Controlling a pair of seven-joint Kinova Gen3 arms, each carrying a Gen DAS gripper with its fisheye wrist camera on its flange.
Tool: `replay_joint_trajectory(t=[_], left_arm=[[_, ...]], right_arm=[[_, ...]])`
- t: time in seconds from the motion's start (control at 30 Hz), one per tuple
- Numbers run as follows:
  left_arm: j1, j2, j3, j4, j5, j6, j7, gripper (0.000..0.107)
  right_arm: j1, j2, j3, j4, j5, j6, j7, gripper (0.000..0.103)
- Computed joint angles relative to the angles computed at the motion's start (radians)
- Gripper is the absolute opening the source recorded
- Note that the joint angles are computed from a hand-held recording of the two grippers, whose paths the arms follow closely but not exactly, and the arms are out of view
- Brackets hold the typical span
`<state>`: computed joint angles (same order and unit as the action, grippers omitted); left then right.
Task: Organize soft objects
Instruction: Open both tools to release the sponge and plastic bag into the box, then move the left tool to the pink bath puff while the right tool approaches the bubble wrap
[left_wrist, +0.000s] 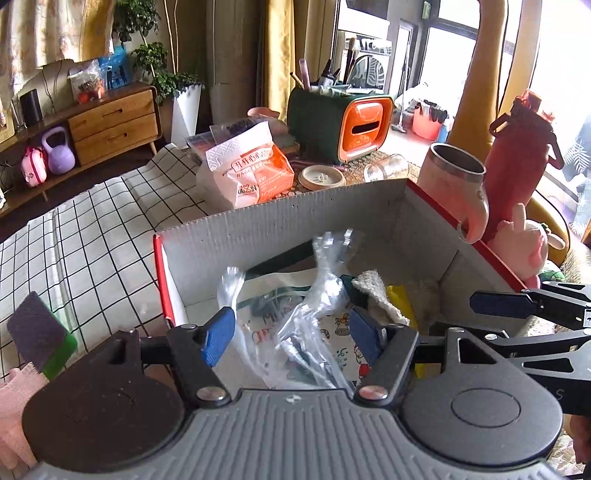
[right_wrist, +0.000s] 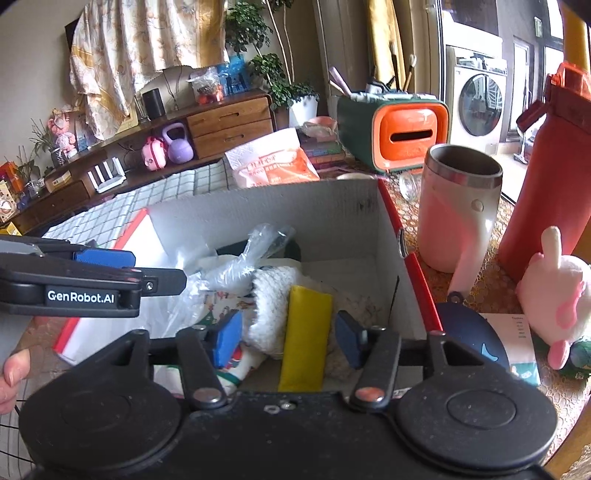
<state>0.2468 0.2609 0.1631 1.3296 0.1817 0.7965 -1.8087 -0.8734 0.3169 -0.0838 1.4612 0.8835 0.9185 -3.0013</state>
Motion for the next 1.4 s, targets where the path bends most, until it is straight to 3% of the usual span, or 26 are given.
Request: replay_joint_trajectory(t=[0.37,0.43,0.83,1.07,1.2,1.4], left_arm=[[-0.071,-0.136,-0.009,0.11,0.11,-0.02,-0.105,0.068],[-0.088,-0.163,-0.016,0.13,0.141,-0.015,-0.14,0.075],[-0.163,-0.303,-0.118,0.238,0.302,0.011,-0.329,0.083],[-0.218,-0.353,-0.199,0.3,0.398,0.035,-0.424,0.086],[-0.252,-0.369,-0.235,0.336,0.439,0.043,-0.46,0.1],[-0.302,-0.395,-0.285,0.408,0.516,0.036,-0.52,0.103]], right_arm=[[-0.047,-0.017,-0.023,-0.02,0.043,0.023,-0.004,0.07],[-0.059,-0.018,-0.027,-0.024,0.056,0.026,-0.006,0.074],[-0.129,0.016,-0.038,-0.097,0.085,0.023,0.033,0.094],[-0.171,0.055,-0.03,-0.15,0.053,0.0,0.096,0.096],[-0.198,0.087,-0.023,-0.19,0.025,-0.014,0.163,0.096],[-0.23,0.14,-0.005,-0.26,-0.053,-0.031,0.271,0.096]])
